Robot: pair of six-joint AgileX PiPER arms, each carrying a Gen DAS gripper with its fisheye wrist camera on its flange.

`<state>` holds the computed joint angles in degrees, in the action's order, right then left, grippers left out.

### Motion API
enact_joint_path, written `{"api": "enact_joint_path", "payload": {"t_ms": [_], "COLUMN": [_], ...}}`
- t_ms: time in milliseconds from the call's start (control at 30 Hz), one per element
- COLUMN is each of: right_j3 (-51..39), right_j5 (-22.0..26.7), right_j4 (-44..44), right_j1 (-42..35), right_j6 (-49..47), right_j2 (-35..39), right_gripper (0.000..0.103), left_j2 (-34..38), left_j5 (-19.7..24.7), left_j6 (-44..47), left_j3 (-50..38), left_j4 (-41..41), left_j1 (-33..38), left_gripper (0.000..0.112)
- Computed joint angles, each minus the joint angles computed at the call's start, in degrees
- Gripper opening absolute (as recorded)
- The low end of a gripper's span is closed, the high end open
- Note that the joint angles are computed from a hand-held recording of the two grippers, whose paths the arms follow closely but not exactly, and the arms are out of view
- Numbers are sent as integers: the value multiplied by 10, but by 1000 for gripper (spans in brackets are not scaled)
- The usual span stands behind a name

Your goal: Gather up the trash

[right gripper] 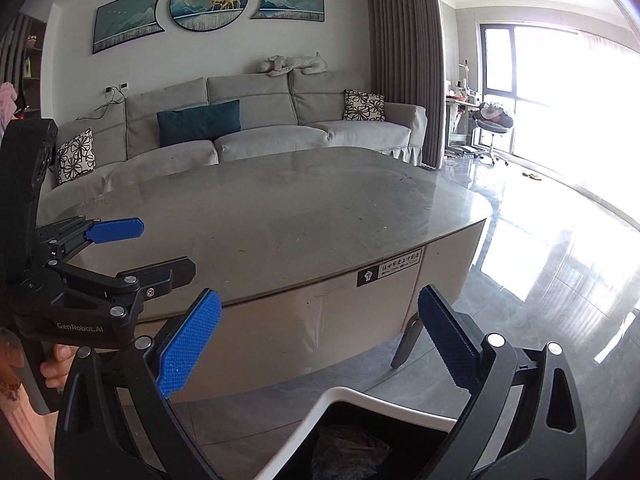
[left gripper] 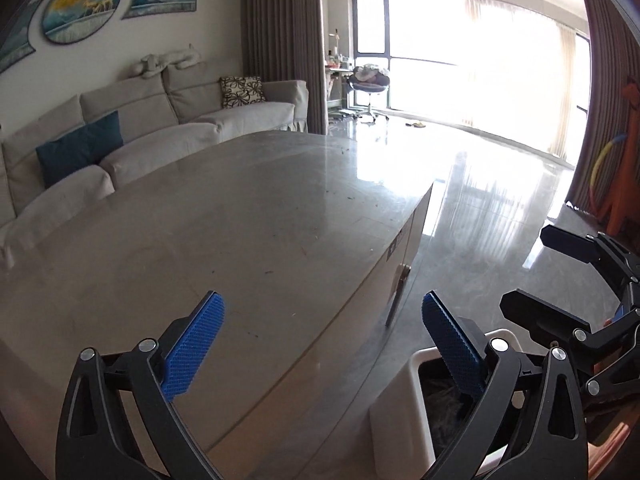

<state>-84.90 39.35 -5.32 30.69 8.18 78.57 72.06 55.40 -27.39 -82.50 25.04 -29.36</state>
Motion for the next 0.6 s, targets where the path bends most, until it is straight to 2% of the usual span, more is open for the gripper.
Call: {"api": "enact_joint_path", "payload": {"t_ms": [167, 400, 533, 600], "right_j3": [-49, -133, -187, -217], "right_j5": [-3, -6, -2, 7], "right_j4": [-31, -69, -80, -87], "right_j1": [48, 109, 133, 144], "right_j6": [28, 67, 80, 85], "right_j2": [39, 101, 141, 161], "right_gripper": [98, 98, 98, 98], "left_j2": [-28, -63, -80, -83], "left_j5": [2, 9, 22, 22], "left_j6": [16, 16, 44, 79], "left_j3": [7, 15, 10, 5], "left_j4": [-13, 29, 9, -34], "left_j1": [53, 109, 159, 204], "left_gripper": [99, 99, 99, 99]}}
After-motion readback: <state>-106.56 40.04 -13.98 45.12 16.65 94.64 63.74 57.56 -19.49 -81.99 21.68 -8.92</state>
